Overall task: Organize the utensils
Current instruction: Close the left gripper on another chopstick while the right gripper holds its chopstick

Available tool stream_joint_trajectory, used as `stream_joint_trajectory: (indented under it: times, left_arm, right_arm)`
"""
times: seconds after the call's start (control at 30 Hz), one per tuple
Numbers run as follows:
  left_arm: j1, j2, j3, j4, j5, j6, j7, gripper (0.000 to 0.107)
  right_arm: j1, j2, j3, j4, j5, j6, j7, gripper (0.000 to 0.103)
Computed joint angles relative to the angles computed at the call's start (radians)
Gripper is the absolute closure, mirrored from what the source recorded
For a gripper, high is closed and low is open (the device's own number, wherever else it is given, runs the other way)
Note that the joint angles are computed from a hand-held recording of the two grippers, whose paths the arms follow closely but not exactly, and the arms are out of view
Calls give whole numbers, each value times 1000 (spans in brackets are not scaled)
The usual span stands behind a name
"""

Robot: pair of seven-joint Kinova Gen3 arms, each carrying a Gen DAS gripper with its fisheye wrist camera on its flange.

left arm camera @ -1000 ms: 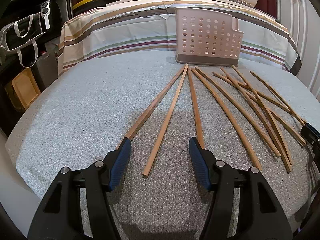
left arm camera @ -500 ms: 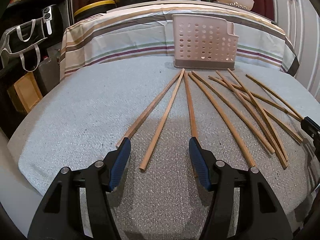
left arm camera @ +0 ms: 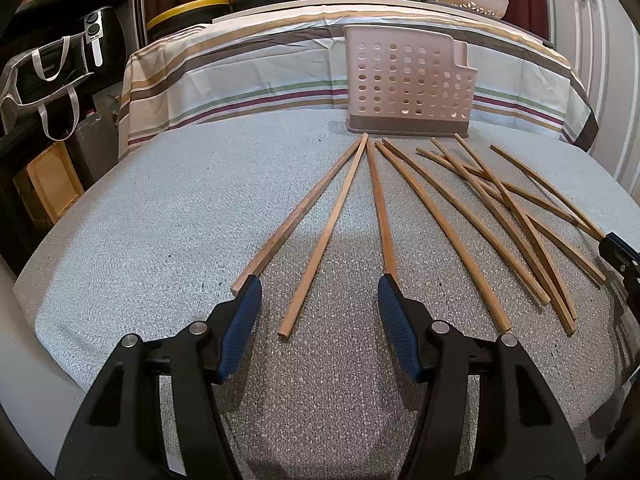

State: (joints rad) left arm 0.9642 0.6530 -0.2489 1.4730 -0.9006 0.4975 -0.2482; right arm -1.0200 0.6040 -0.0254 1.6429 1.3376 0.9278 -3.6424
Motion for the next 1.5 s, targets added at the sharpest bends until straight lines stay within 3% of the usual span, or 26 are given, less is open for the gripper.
stream_joint_trajectory:
  times: [0.63, 1.0, 1.17, 1.33, 1.5]
  left_arm:
    - [-8, -1, 10, 1, 4, 0, -4, 48]
    - [-16, -20, -7, 34, 30, -43, 15, 50]
    - [-46, -39, 0, 58, 67, -88, -16, 61]
    - [-10, -36, -44, 71, 69, -105, -24, 67]
    - [-13, -33, -51, 70, 86, -145, -65, 84]
  right_arm:
    - [6, 3, 2, -9, -14, -17, 34, 96]
    - [4, -2, 2, -7, -6, -14, 26, 96]
    - [3, -1, 3, -7, -7, -14, 26, 96]
    - [2, -1, 4, -7, -6, -13, 25, 96]
    - [4, -1, 2, -8, -9, -18, 25, 96]
